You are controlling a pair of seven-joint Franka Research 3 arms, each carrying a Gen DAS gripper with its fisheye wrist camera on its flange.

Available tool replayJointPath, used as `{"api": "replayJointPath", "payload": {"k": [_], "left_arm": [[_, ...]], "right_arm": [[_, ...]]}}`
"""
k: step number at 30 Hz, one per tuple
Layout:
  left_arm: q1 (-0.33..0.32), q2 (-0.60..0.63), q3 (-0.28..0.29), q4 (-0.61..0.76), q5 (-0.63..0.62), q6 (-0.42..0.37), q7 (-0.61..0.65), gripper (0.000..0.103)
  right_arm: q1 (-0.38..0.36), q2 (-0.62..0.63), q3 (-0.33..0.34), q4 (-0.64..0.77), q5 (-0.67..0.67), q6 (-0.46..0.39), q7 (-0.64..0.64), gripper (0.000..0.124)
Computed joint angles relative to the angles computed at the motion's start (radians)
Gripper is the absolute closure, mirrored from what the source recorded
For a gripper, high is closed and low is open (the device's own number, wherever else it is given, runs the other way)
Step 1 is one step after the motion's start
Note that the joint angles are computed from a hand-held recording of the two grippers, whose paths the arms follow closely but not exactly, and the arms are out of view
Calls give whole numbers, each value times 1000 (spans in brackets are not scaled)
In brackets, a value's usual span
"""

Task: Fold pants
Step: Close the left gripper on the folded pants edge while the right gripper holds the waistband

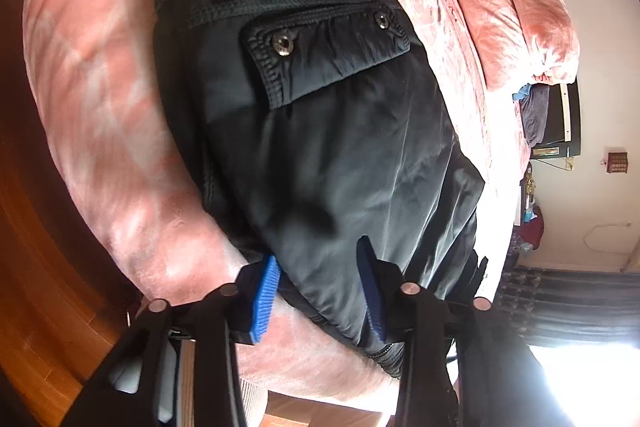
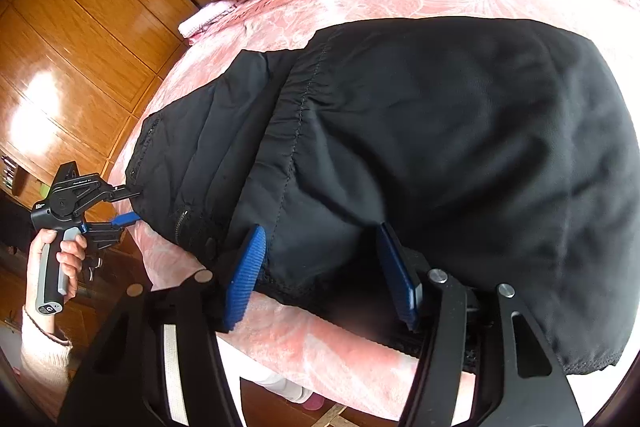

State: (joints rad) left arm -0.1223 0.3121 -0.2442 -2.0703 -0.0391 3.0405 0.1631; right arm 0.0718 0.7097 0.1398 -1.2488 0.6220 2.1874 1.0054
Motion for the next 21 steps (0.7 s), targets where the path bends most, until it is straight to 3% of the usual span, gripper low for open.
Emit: {"api": "replayJointPath", "payload": {"k": [2,5,8,10,14,18,19,21], "left_arm": [[-44,-1,55,18,58,-48,-30,88],[-75,1,89,34,106,-81,-76,98],[-145,-14,156,55,214,-149,-196,100],[-148,-24,149,65,254,-207,-232,100],[-111,-9,116,45,258,-178,-257,100],[-109,25,114,101,282,-242,-232,99],[-106,25,109,112,284,-264,-219,97],[-100,7,103,104,280,-279,-218,85]], "right_arm": [[3,0,-1,-2,-5,4,-4,63],[5,-3,-2,-8,-9,10,-8,63],[2,-1,-1,-5,-7,6,-5,63],[0,2,-1,-1,-6,1,-3,63],[2,7,-3,4,-12,1,-5,62],[-1,12,-1,17,-11,-11,-3,62],[-1,12,0,17,-10,-12,0,62],[-3,6,-1,13,-8,-12,3,62]]}}
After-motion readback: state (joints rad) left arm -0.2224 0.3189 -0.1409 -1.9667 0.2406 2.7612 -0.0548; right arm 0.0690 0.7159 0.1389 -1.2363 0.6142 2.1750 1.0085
